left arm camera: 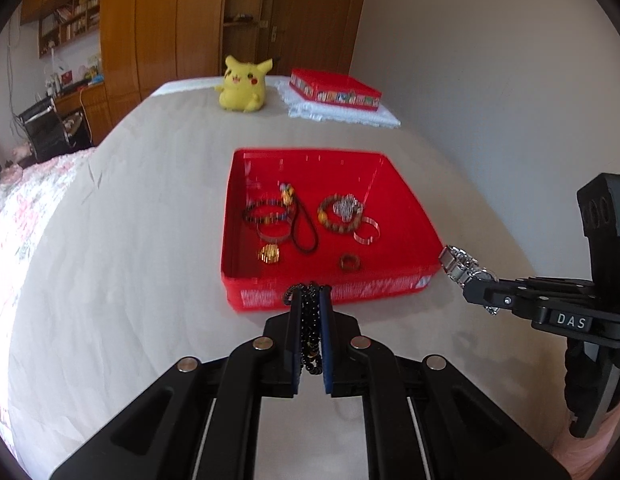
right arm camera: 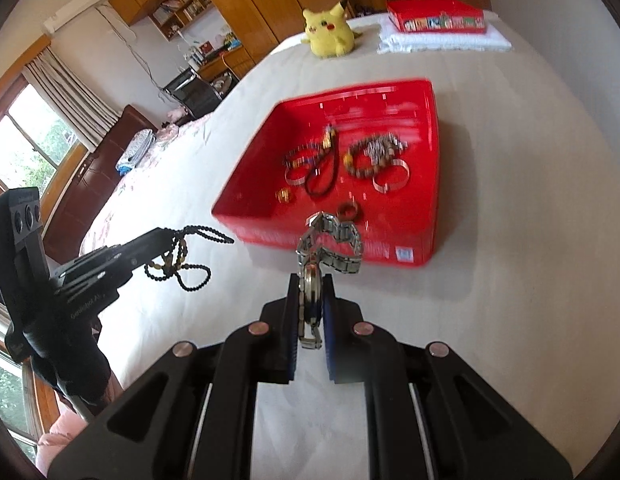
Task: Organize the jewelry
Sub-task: 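Carry the watch and necklace over the red tray and lower them in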
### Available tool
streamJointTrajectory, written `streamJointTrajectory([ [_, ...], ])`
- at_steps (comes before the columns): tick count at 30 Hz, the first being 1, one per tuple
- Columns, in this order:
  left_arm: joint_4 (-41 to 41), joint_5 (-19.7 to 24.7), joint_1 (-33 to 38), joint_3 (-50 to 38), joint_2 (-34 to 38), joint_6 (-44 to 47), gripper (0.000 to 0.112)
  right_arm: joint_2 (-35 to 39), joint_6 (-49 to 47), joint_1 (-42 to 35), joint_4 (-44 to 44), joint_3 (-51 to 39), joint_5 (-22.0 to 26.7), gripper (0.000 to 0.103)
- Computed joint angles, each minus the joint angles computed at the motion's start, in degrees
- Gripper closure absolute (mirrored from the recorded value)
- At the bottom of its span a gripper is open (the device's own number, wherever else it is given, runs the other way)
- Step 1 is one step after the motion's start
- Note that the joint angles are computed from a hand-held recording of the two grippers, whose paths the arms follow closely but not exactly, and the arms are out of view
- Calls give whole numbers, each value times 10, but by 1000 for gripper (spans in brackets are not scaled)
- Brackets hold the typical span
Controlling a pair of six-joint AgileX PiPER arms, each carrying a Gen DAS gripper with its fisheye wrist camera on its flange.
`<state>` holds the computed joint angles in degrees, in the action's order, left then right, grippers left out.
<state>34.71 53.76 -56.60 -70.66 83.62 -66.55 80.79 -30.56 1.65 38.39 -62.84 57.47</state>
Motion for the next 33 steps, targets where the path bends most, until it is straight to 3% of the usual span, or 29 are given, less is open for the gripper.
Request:
streamJointTrajectory([
  [9,-4,-1,69,-109,68,58,105,89,54,28,-26,-128,-8,94],
  [26,-108,-35,198,-284,249,193,105,315,161,68,-111,-379,9,94],
  [33,-175,-10,234,-370,327,256,105,390,189,82,-136,-468,21,94],
])
